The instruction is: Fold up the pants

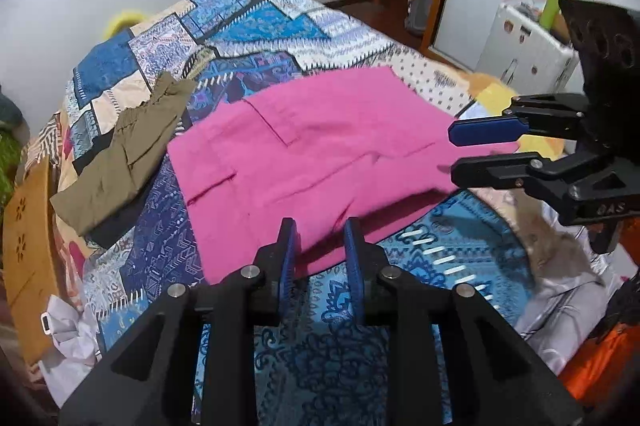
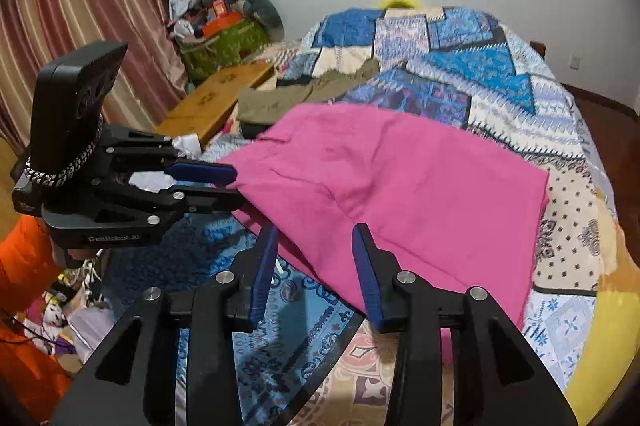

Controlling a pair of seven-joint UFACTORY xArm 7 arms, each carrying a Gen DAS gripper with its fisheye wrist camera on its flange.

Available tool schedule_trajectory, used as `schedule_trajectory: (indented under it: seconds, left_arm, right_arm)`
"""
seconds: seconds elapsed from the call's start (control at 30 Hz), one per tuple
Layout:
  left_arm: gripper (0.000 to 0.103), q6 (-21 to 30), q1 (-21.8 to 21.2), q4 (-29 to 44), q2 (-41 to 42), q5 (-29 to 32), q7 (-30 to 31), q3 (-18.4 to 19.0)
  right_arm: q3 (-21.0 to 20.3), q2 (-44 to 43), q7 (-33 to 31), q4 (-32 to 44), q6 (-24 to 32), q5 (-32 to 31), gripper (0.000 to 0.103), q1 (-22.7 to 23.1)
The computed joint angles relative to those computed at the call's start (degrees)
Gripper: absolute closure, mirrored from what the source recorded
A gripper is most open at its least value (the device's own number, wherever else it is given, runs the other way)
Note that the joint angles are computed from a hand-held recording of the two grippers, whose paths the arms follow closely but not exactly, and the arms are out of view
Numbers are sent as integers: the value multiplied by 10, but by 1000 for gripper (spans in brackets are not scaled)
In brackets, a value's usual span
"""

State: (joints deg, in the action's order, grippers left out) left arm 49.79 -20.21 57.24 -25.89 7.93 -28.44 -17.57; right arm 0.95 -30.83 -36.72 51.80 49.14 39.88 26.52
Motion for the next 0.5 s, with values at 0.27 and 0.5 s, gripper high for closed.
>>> schedule_trajectory:
  seconds: [0.27, 0.5]
  left_arm:
    - [57, -19, 29, 33, 14, 31, -40, -7]
    - [55, -24, 20, 43, 72, 7, -46, 15]
  right_arm:
    - [7, 29, 32, 19, -41, 20, 68, -2]
    - [23, 63, 55, 19, -46, -2, 68, -5]
